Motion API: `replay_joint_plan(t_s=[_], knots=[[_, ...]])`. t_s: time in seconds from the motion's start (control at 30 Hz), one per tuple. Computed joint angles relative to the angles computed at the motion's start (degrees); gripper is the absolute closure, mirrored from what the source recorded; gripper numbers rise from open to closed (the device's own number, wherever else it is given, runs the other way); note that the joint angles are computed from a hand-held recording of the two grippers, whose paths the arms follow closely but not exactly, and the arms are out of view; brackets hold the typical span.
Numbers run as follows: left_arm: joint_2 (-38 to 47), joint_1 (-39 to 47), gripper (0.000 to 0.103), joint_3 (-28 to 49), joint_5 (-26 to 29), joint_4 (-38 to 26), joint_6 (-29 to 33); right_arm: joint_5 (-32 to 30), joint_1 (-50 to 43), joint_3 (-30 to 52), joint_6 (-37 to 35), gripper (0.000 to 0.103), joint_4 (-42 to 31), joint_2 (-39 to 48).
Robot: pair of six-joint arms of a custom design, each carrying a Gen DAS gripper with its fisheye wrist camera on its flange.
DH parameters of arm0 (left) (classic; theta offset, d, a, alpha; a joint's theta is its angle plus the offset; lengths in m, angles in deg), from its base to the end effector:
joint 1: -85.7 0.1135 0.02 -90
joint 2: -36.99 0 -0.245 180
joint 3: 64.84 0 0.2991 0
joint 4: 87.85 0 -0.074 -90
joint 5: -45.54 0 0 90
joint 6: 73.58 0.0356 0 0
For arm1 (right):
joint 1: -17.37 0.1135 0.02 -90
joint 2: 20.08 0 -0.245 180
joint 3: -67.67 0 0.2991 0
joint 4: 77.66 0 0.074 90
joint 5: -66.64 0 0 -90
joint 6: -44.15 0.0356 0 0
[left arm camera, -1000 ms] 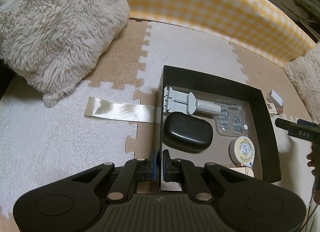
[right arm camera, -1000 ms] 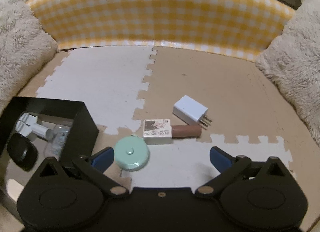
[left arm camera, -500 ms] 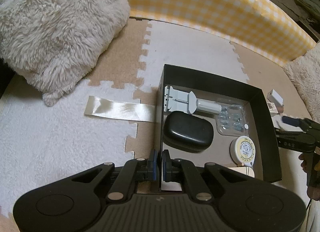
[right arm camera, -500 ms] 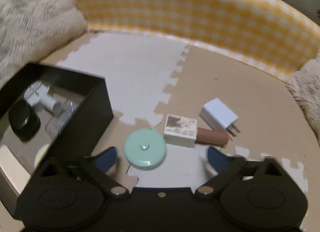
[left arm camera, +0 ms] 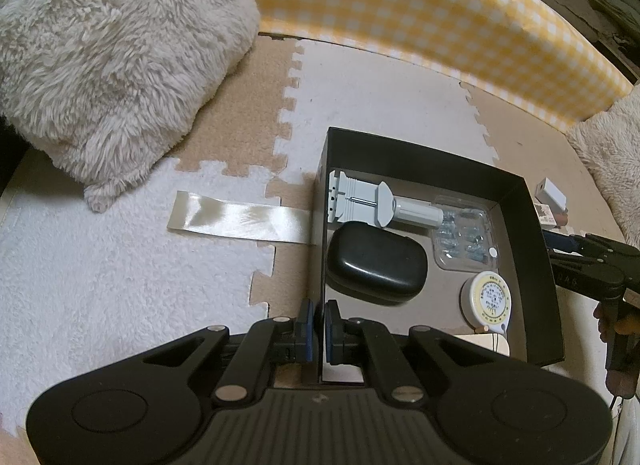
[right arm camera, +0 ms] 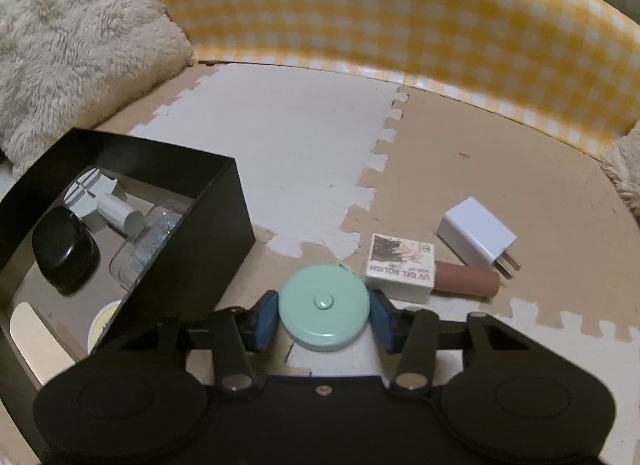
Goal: Organize rigid objects
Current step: 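Move the right tool to the mint-green tape measure and grasp it, then carry the mint-green tape measure into the box and release it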
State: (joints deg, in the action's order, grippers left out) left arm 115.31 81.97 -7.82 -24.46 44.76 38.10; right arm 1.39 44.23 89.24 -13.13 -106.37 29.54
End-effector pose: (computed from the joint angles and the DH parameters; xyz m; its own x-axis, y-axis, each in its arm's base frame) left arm 0.2867 -0.0309 0.1447 -0.7955 0.3997 -0.4554 0.5155 0.8415 -0.1618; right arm 0.1705 0.0696 0.0706 -0.7389 0.1760 -0.6504 0.2304 0.9731 0.0017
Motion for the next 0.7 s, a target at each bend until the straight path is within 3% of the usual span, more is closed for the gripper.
replay_joint_plan(t_s=[0.17, 0.53, 0.7], knots=[[0.00, -0.09, 0.097, -0.02, -0.03, 0.05, -0.10, -0.32, 0.75, 0.36, 1.14, 0.053, -4.02, -2.84], [-0.32, 0.00, 0.097, -0.48, 0.16, 0.38, -0.11, 6.42, 7.19, 1.89, 7.14, 0.053, -17.73, -23.32], [-0.56, 0.05, 0.097, -0.57, 0.21, 0.28, -0.01, 6.95, 13.54, 5.17, 8.25, 0.053, -16.30, -21.85]])
